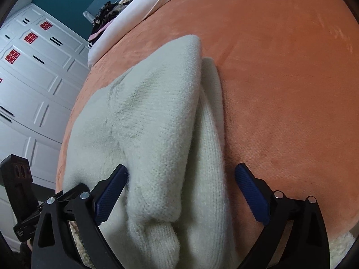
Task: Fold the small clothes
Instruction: 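Grasp the strip end with both tools and lift it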
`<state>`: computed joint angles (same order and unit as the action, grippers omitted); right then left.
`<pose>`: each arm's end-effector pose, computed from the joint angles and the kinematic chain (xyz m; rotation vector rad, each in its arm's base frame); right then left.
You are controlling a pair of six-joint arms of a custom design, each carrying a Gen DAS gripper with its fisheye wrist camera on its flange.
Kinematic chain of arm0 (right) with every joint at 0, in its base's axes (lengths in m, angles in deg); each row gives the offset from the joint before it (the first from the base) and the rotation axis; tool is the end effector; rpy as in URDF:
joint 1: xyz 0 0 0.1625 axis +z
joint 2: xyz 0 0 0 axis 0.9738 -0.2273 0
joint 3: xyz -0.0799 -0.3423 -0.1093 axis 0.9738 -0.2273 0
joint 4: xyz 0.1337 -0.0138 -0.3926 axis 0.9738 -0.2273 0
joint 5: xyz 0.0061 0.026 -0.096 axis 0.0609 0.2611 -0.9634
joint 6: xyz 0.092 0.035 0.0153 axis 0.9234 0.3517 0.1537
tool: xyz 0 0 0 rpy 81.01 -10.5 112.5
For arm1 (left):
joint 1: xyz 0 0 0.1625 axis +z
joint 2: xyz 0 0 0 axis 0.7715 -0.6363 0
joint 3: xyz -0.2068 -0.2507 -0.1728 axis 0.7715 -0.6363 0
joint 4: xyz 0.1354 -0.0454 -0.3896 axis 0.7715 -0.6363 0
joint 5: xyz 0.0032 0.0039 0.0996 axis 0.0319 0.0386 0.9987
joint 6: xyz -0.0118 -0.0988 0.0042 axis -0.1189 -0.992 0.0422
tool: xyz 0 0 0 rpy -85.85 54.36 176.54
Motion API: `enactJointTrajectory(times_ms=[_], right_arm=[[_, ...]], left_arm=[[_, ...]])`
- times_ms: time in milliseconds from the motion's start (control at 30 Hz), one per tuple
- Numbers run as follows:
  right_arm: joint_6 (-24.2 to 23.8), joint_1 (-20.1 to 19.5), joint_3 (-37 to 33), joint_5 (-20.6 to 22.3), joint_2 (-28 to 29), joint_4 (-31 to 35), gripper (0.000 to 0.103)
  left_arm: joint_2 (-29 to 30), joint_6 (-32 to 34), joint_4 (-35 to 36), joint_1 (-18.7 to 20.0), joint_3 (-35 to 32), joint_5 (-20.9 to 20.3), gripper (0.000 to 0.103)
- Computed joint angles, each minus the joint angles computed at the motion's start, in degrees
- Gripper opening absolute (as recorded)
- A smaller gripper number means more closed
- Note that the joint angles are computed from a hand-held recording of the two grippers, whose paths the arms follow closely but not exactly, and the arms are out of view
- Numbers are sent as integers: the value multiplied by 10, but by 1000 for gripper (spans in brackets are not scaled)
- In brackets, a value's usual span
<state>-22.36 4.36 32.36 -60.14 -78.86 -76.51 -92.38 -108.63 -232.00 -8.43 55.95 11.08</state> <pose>0.0356 -0.5854 0.1390 0.3844 -2.9181 0.3951 -0.1992 -0.4520 0.0809 -0.1164 2.5509 -0.8068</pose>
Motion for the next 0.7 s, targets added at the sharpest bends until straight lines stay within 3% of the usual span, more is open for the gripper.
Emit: enactJointTrajectory(times_ms=[200, 233, 300, 367, 433, 500, 567, 700], right_arm=[[-20, -29, -7, 91, -9, 57, 96], [-21, -32, -9, 99, -7, 63, 96], [-23, -34, -11, 109, -5, 68, 96], [-18, -39, -15, 124, -3, 74, 95], [-2, -38, -22, 131, 3, 73, 86], [25, -34, -23, 111, 5, 64, 60], [56, -35, -19, 117, -3, 65, 45], [83, -17, 30, 108, -52, 19, 38]], left_arm=[[2, 24, -113, 21, 22, -38, 98], [8, 36, -144, 31, 25, -50, 98], [24, 60, -210, 66, 27, -114, 98], [32, 66, -247, 76, 28, -131, 98], [30, 57, -212, 71, 16, -126, 98], [22, 37, -159, 62, 1, -116, 94], [13, 26, -109, 47, -12, -99, 87], [-15, 20, -43, 16, -25, -91, 78]])
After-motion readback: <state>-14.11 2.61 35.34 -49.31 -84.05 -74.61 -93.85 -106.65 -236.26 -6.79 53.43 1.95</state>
